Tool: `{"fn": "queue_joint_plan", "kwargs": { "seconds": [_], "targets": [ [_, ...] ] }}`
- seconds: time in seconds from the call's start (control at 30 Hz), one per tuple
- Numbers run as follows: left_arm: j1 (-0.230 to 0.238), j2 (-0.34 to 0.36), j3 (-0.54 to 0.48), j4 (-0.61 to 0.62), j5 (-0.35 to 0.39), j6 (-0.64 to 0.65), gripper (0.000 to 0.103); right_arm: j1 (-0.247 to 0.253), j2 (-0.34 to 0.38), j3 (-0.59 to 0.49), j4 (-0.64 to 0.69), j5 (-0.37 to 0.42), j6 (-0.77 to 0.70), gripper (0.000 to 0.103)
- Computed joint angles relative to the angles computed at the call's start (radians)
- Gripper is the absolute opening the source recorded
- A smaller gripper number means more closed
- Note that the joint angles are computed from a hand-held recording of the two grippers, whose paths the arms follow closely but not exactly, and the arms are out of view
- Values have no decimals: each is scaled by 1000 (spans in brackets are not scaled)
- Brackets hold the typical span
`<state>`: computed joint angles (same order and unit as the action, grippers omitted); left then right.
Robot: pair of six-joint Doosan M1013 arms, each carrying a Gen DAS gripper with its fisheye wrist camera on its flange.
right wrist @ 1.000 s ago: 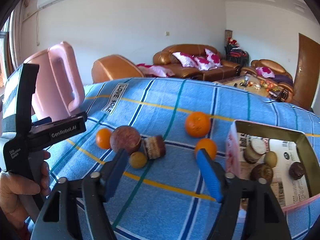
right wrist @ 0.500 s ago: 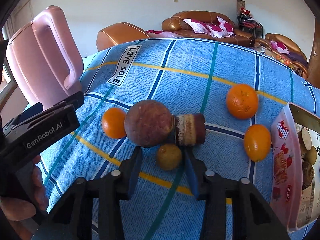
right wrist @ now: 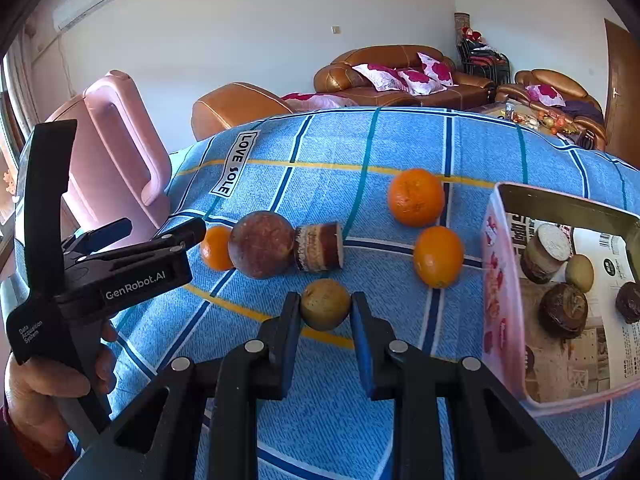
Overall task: Organize fruits
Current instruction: 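Grasp a small yellow-brown fruit with the right gripper while the left gripper grasps an orange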
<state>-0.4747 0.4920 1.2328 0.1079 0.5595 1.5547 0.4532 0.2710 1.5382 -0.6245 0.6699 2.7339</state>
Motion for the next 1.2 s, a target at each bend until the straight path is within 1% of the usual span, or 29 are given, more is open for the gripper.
{"fn": "queue_joint_plan", "kwargs": {
  "seconds": [0.1, 0.17, 0.2, 0.3, 0.47, 0.53, 0.6, 0.7, 0.8, 0.87, 0.93, 0.97, 1.03, 1.1, 1.13, 1.2],
  "targets": [
    [-8, 6, -13, 5, 25, 27, 102, -9, -6, 8, 25, -9, 4, 27],
    [-10, 12, -23, -3, 48, 49, 100, -17, -5, 8, 57, -14, -10, 27],
    [-10, 13, -27, -5, 51, 55, 98, -20, -4, 7, 67, -19, -14, 27],
    [-7, 15, -30, -23, 62, 66, 97, -23, -4, 8, 70, -26, -15, 27],
    [20, 23, -40, -161, 111, 138, 98, -25, -7, 13, 80, -37, -18, 27],
    [24, 18, -32, -171, 110, 132, 99, -24, -9, 16, 72, -41, -11, 27],
    [19, 14, -25, -138, 92, 104, 99, -23, -9, 16, 62, -41, -7, 27],
    [7, 22, -36, -106, 101, 80, 99, -21, -9, 16, 52, -42, -4, 27],
    [9, 45, -73, -138, 138, 78, 99, -22, -11, 19, 55, -47, -5, 27],
    [11, 68, -110, -169, 190, 73, 99, -22, -13, 22, 53, -46, -1, 27],
    [9, 90, -143, -171, 242, 61, 97, -23, -13, 22, 55, -44, -2, 27],
    [9, 99, -158, -180, 264, 62, 93, -24, -12, 21, 56, -43, -2, 27],
    [8, 102, -162, -181, 261, 54, 89, -24, -12, 20, 54, -42, 0, 27],
    [11, 97, -154, -211, 245, 73, 81, -22, -13, 20, 37, -38, 12, 27],
    [14, 95, -150, -227, 239, 83, 79, -21, -13, 20, 26, -34, 20, 27],
    [17, 90, -141, -253, 230, 97, 72, -19, -13, 20, 13, -29, 27, 27]
  ]
}}
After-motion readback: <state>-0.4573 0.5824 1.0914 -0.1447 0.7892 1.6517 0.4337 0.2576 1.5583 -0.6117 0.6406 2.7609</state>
